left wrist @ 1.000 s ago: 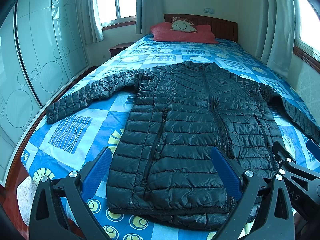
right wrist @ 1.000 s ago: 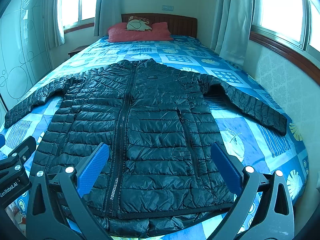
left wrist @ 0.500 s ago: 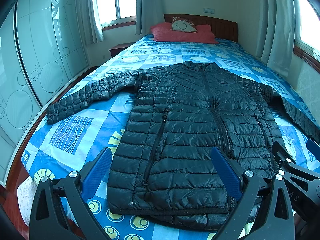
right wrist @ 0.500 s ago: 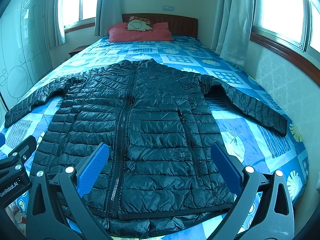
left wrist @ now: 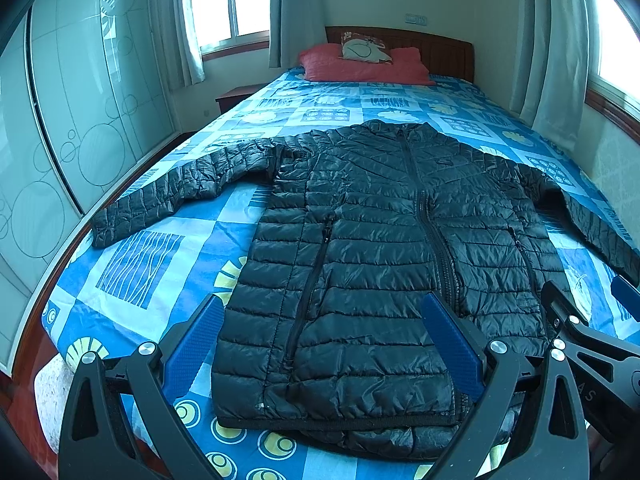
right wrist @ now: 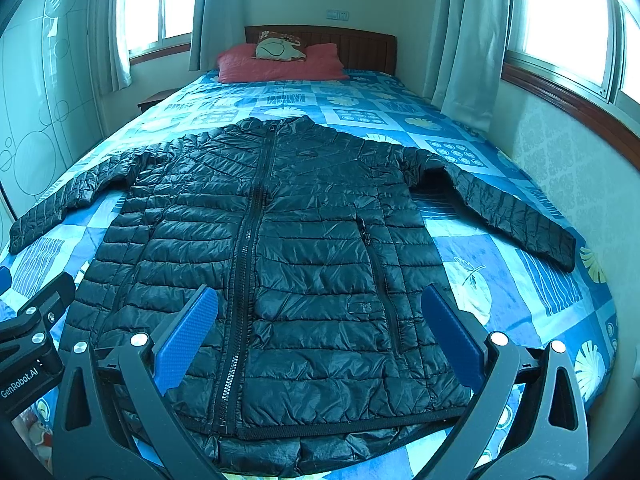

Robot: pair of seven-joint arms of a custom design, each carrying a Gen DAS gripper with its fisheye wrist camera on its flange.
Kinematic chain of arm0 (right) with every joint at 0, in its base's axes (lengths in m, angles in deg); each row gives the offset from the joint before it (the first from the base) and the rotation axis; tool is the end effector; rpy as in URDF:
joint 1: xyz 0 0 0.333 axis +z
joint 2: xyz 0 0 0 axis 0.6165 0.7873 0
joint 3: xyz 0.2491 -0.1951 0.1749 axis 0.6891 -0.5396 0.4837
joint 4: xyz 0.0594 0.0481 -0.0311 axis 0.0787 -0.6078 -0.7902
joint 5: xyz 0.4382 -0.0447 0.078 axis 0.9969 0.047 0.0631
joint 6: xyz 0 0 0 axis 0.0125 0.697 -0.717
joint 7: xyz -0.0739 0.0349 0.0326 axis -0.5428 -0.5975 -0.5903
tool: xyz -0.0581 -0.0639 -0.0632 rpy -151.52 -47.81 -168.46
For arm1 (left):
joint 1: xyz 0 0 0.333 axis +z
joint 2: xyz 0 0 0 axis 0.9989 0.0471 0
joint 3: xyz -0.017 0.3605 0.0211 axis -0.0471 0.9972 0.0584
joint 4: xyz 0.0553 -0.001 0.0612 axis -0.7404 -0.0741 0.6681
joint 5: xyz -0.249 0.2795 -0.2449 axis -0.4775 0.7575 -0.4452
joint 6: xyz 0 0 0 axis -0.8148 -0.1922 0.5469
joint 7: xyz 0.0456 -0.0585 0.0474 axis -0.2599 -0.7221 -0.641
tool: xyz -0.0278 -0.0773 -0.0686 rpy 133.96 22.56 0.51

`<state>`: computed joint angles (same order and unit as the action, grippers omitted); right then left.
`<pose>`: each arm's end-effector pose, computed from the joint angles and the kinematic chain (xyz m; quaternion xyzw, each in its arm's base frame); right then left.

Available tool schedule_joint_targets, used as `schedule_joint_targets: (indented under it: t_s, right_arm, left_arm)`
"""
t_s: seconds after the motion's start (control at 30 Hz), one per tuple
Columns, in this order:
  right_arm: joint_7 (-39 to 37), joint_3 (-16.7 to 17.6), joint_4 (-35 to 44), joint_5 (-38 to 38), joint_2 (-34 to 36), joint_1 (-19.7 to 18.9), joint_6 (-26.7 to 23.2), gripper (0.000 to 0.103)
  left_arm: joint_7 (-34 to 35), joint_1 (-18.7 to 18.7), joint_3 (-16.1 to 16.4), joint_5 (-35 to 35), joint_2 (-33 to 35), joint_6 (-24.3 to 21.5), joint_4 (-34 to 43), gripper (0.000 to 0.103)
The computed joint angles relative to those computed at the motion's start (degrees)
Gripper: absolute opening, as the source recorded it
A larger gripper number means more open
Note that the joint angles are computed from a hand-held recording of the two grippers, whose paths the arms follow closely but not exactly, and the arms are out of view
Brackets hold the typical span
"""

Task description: Fold large clothes

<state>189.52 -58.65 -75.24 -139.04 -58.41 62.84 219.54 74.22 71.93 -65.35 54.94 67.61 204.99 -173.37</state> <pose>0.5167 0.3655 0.4702 -0.7522 0.5083 -0.2673 0.3231 0.4088 -0.3070 0.5150 -0.7940 0.4630 -0.1792 0.3509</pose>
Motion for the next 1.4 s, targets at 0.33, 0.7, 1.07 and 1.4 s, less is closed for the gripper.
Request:
schedule_joint_targets:
  t_s: [0.33,0.7,1.07,1.4]
  right_arm:
    - [-0.42,-1.84,1.37,2.13,2.83,-0.54,3.00,0.101]
    - [-3.89,-5.82,5.91,21.04,11.19,-8.28,10.31,0.074]
    - [-11.80,6.38,12.96,49.87,23.59,-30.56,19.34,0.072]
    - [-14.10,12.39,20.78,57.59,34.03,-38.92,25.87,0.072]
  left_arm:
    - [-0.23,1.83,1.46,1.23,0.62,0.40,-0.96,0.098]
    - [-6.37,10.11,7.40,3.17,0.40,0.29,-8.11,0.098]
    - [-9.63,14.85,10.55,1.27,3.75,-1.38,-11.40,0.098]
    - [-11.92,16.50,10.84,0.76,3.60,3.16,-13.53,0.099]
